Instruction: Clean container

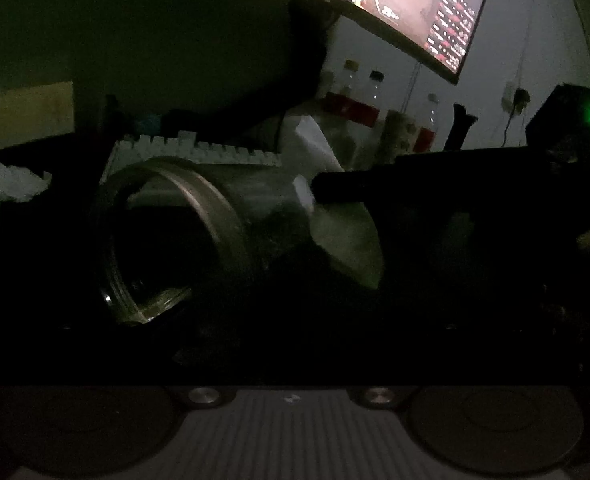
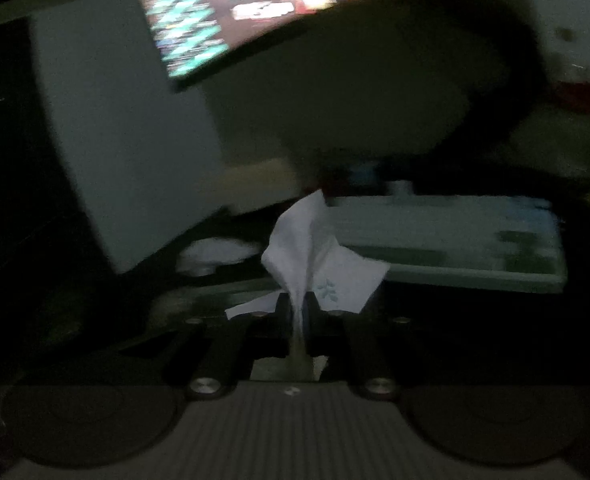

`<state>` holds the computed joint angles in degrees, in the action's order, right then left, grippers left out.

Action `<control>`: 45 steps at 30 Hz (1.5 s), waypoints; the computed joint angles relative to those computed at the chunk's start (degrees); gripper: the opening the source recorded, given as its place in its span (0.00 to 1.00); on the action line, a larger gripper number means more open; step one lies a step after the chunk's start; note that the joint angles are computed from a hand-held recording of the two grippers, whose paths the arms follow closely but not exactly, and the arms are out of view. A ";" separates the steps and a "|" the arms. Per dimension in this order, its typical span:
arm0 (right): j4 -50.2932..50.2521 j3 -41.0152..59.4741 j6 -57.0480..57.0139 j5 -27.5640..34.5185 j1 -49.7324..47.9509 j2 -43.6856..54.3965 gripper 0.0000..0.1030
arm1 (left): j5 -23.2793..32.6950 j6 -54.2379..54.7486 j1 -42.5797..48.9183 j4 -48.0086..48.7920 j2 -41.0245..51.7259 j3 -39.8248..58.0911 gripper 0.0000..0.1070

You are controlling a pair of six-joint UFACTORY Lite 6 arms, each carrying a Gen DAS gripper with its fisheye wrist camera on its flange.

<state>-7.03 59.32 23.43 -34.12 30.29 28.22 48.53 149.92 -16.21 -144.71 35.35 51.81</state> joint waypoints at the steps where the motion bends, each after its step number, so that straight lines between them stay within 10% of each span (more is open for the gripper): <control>1: -4.31 -0.09 2.46 -0.46 -0.04 -0.16 0.10 | 0.38 0.07 -0.01 -0.18 0.20 -0.02 0.96; 12: 7.76 -1.38 -2.85 1.43 -1.85 -1.06 0.11 | 1.52 9.11 -2.68 -7.14 -1.31 -3.98 0.96; 17: -5.28 -2.87 5.07 -0.78 -1.50 -1.87 0.11 | 2.92 6.78 -1.58 -3.89 -1.34 -4.33 0.96; 45: -0.83 -0.79 1.64 -0.84 -0.99 0.10 0.11 | 7.29 9.00 -3.02 -2.87 -1.46 -5.32 0.96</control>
<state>-7.86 58.53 25.07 -34.95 29.30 28.32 55.82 158.92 -19.24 -147.59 33.89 46.49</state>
